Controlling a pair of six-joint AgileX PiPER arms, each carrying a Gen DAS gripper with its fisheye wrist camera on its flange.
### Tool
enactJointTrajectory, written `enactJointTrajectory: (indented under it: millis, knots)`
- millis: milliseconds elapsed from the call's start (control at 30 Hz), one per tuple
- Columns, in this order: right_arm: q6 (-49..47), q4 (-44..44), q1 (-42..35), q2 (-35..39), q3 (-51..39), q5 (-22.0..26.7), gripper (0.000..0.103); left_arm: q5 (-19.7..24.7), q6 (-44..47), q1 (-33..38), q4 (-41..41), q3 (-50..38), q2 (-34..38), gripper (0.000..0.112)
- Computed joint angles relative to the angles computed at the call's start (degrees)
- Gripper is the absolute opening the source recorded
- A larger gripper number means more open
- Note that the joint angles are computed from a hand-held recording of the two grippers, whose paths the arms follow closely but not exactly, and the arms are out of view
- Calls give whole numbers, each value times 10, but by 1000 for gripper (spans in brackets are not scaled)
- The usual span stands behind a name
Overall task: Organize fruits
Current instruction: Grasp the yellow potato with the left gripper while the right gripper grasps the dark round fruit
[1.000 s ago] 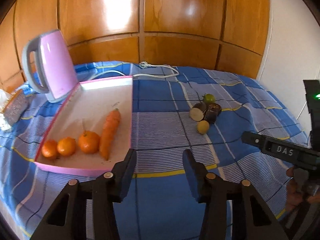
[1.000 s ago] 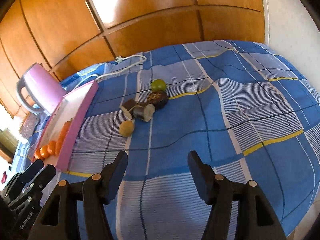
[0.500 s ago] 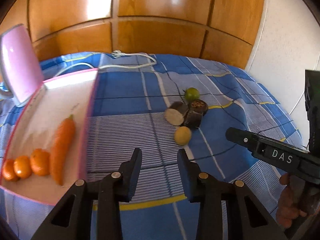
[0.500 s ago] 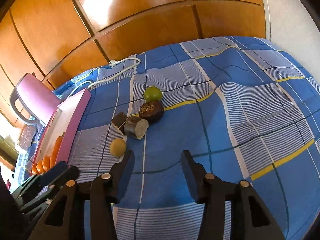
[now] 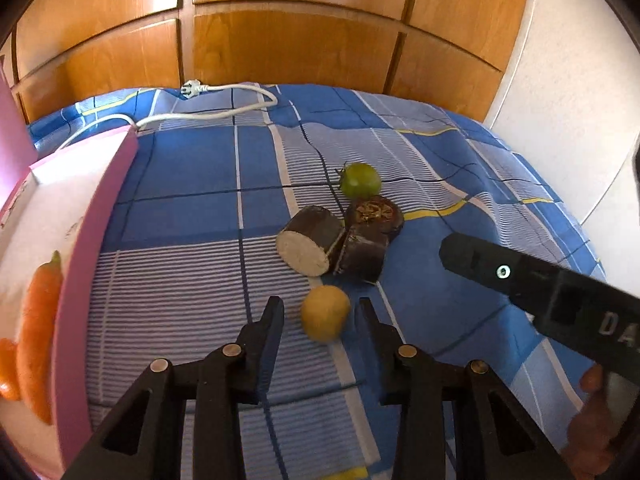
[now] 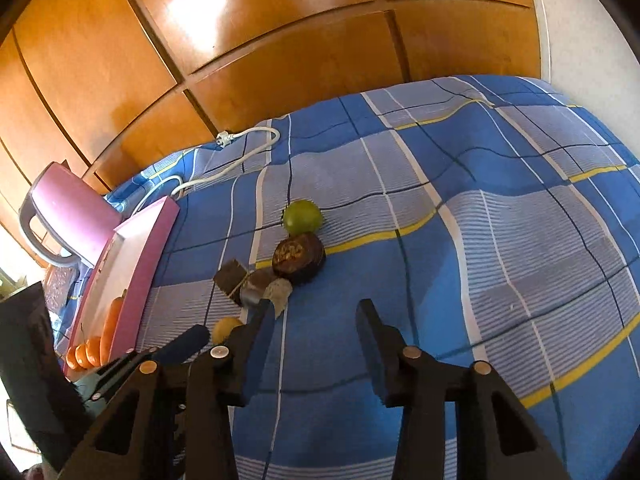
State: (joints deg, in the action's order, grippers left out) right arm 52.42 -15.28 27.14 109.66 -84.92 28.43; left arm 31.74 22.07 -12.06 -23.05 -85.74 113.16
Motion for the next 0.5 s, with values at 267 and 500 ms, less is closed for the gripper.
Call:
enactJointTrajectory:
  millis: [267,500]
  knots:
    - [-65,49,-18,52,-72,23,43,-48,63,13,-54,48,-18,24]
    - [-83,58,-16,101,-140,55,43,-90,67,28,-83,90,-36,24]
